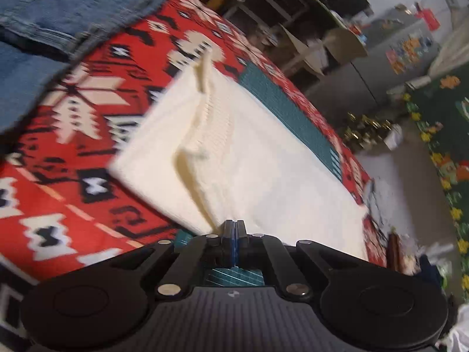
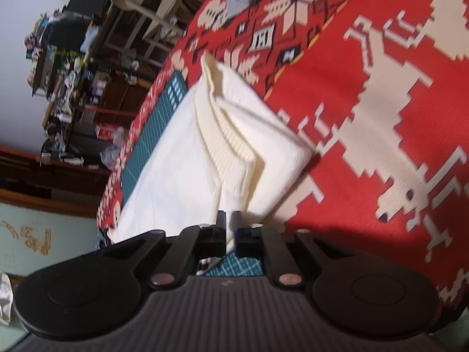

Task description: Fold clothes

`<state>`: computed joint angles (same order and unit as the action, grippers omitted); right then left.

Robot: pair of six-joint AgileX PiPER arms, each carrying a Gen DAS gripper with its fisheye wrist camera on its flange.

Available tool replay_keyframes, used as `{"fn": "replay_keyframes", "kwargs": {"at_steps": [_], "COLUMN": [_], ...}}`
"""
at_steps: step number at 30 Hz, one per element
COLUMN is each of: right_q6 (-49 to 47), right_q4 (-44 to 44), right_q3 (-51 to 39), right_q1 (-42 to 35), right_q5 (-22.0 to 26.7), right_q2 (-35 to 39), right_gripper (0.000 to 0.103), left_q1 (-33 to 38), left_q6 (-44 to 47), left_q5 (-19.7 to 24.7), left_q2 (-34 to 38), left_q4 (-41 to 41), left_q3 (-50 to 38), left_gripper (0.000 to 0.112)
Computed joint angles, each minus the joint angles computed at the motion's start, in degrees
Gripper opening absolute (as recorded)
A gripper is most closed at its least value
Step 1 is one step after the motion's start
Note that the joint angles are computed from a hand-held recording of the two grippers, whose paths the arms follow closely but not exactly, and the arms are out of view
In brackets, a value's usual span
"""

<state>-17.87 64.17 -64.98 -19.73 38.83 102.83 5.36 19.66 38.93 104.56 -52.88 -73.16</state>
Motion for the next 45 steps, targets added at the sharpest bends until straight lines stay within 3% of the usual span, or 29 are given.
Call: {"fn": "replay_keyframes", "kwargs": {"at_steps": [6,9,16,18,23,25,29,32,34,37,45], "right_q6": [-5.5,-6.4,-2.2,-1.2,0.5,-0.3,-4.1,-4.1,-0.6,0.3,6.0], "right_q4": [7.9,9.3,4.7,4.1,4.6,5.5,8.1,7.2,2.4,1.8,-1.5], "right_q3": [1.6,0.9,-0.7,0.1,2.4,3.1,2.5,0.7,-0.8,0.4,3.5], "right_q1": [-1.4,-1.1,0.3,-0.1,-1.5,-1.9,-2.2,-1.6,-0.3,-0.8,-1.3], "right_q5": [-1.2,0.0,-3.0,-5.1,-8.0,-8.5,-4.3,-0.1,-0.6,-2.8,-11.2], "right_q2": [-0.3,0.9,2.6,2.0,0.5,-0.5,0.2,2.1,3.0,2.4,-0.7], "right_gripper": [0.008,0.008,0.007,0.0,0.007,0.007,0.008,0.008,0.006,0.0,0.0], "left_q1": [3.4,4.6,3.2,3.9,4.8,5.9,7.5,6.4,5.6,5.6,7.3], "left_q6": [8.9,11.2,2.8,2.6,-0.8,-0.1,5.5,3.4,0.1,-3.9,-8.1], "left_q5": [-2.2,0.5,-2.0,-2.7,-6.6,-6.1,-2.6,-0.2,0.2,-1.1,-4.4], "left_q2": [-1.5,0.6,2.2,1.7,-1.1,-1.5,-1.9,-0.5,0.4,-0.4,-2.6], "left_q4": [-14.6,-20.9,-13.0,-13.8,-10.4,-12.2,-18.8,-14.8,-10.8,-7.7,-6.5], "left_q3": [4.0,3.7,1.7,2.6,4.6,5.3,6.6,4.3,2.9,3.4,6.4], "left_gripper": [0.003,0.003,0.003,0.003,0.005,0.005,0.005,0.005,0.005,0.003,0.003]}}
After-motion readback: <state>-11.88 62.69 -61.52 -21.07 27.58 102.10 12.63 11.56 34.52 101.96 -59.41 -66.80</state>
